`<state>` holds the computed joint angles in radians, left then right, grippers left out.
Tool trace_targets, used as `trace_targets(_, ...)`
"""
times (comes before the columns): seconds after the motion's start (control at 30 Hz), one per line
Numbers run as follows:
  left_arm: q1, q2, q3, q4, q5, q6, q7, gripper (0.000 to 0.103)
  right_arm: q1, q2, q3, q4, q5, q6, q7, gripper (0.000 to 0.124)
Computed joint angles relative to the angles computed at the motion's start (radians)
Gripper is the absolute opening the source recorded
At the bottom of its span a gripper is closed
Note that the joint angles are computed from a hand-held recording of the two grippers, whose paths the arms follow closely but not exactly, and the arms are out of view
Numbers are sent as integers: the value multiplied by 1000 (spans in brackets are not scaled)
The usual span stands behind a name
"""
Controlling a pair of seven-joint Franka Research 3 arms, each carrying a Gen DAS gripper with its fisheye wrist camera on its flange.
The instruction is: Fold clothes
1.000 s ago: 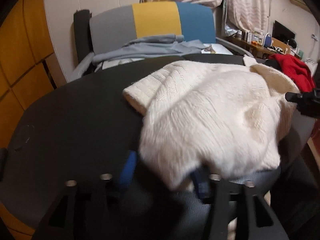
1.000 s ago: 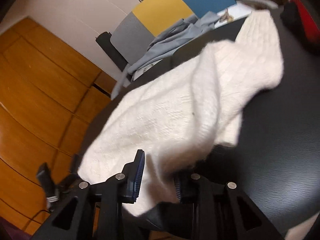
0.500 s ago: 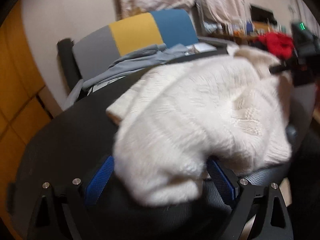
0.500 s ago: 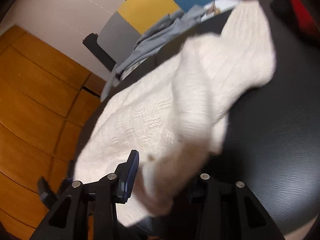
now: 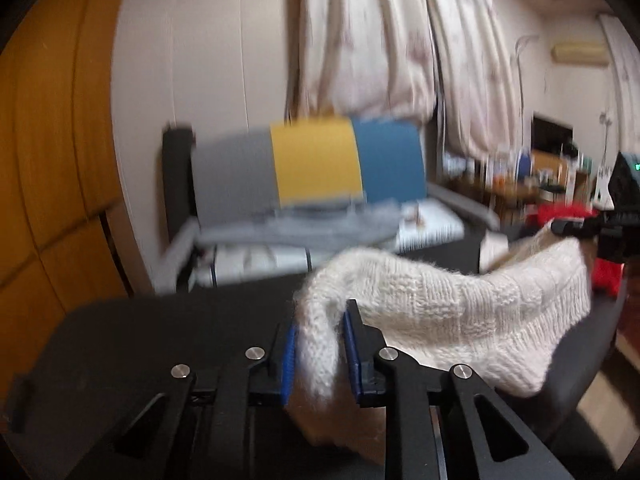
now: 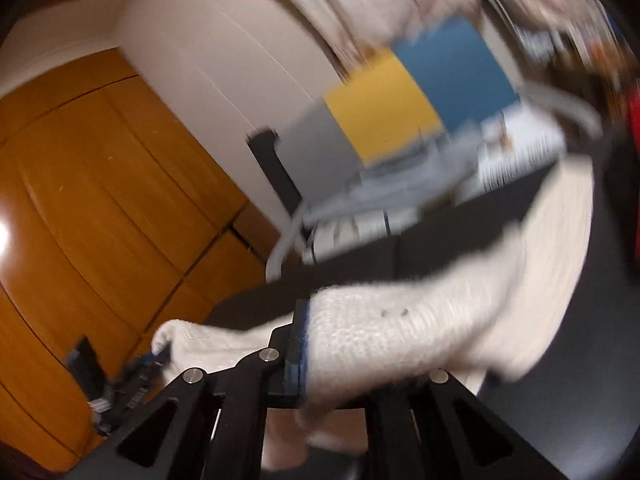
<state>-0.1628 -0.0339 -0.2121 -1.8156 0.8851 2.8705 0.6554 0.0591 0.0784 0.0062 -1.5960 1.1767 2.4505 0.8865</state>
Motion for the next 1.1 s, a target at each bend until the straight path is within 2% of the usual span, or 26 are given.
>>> trace_targets(0.03, 1, 1, -7, 35, 58, -13, -67, 5, 4, -5, 5, 22, 10, 16, -29, 6)
trace_targets(0.07, 1, 1, -10, 67, 115, -23, -125, 5, 8, -8, 8, 47, 20, 30, -58, 6)
trace_targets(0.1, 5, -2, -6, 94, 152, -11, -159, 0, 12, -8, 12, 76, 30, 44, -87, 6)
trace_targets(0.23, 20, -10, -1, 187, 277, 19, -278, 0, 31, 13, 26, 197, 30, 46, -154, 6)
trace_targets(0.27, 20, -8, 2, 200, 249, 28, -246, 0, 37, 27, 31, 231, 9, 45, -155, 5)
trace_targets(0.3, 14, -4, 2, 206, 183, 21, -163, 0, 42, 43, 37, 263, -16, 42, -153, 5)
trace_targets(0.37, 4, -4, -7, 199, 157, -31, -97, 1, 49, 75, 48, 300, -51, 55, -116, 5)
trace_targets(0.4, -2, -6, -7, 171, 111, -30, -44, 6, 51, 91, 54, 317, -68, 62, -93, 5)
trace_targets(0.47, -17, -10, -7, 94, -28, -14, 61, 34, 56, 125, 67, 351, -105, 75, -46, 5)
trace_targets(0.5, -22, -15, -6, 50, -85, 7, 94, 70, 57, 141, 74, 364, -122, 80, -25, 5)
trace_targets(0.53, -26, -20, -7, 5, -123, 35, 112, 89, 57, 156, 80, 374, -136, 83, -5, 5)
trace_targets(0.6, -33, -28, -13, -86, -160, 106, 124, 90, 70, 203, 85, 428, -219, 90, 53, 5)
trace_targets(0.63, -49, -21, -16, -119, -215, 128, 196, 91, 74, 233, 88, 465, -260, 85, 82, 5)
trace_targets(0.67, -57, -9, -28, -130, -202, 122, 235, 92, 78, 264, 90, 504, -303, 79, 111, 5)
trace_targets(0.8, -105, 66, -59, -93, 101, 8, 245, 94, 62, 310, 121, 568, -356, 63, 173, 5)
trace_targets(0.83, -122, 85, -58, -82, 146, -8, 258, 94, 55, 305, 130, 556, -353, 68, 172, 5)
trace_targets(0.9, -146, 125, -55, -60, 117, -2, 339, 94, 45, 293, 143, 531, -344, 77, 168, 5)
trace_targets(1.0, -218, 221, -20, 43, 227, -133, 273, 91, 29, 251, 154, 462, -302, 90, 149, 5)
trace_targets(1.03, -233, 251, -13, 73, 215, -173, 280, 69, 25, 235, 154, 439, -287, 95, 139, 5)
trace_targets(1.07, -235, 276, -15, 98, 150, -202, 318, 50, 23, 218, 153, 415, -272, 101, 128, 5)
trace_targets(1.1, -232, 299, -18, 124, 70, -228, 359, 20, 24, 199, 149, 391, -261, 110, 119, 5)
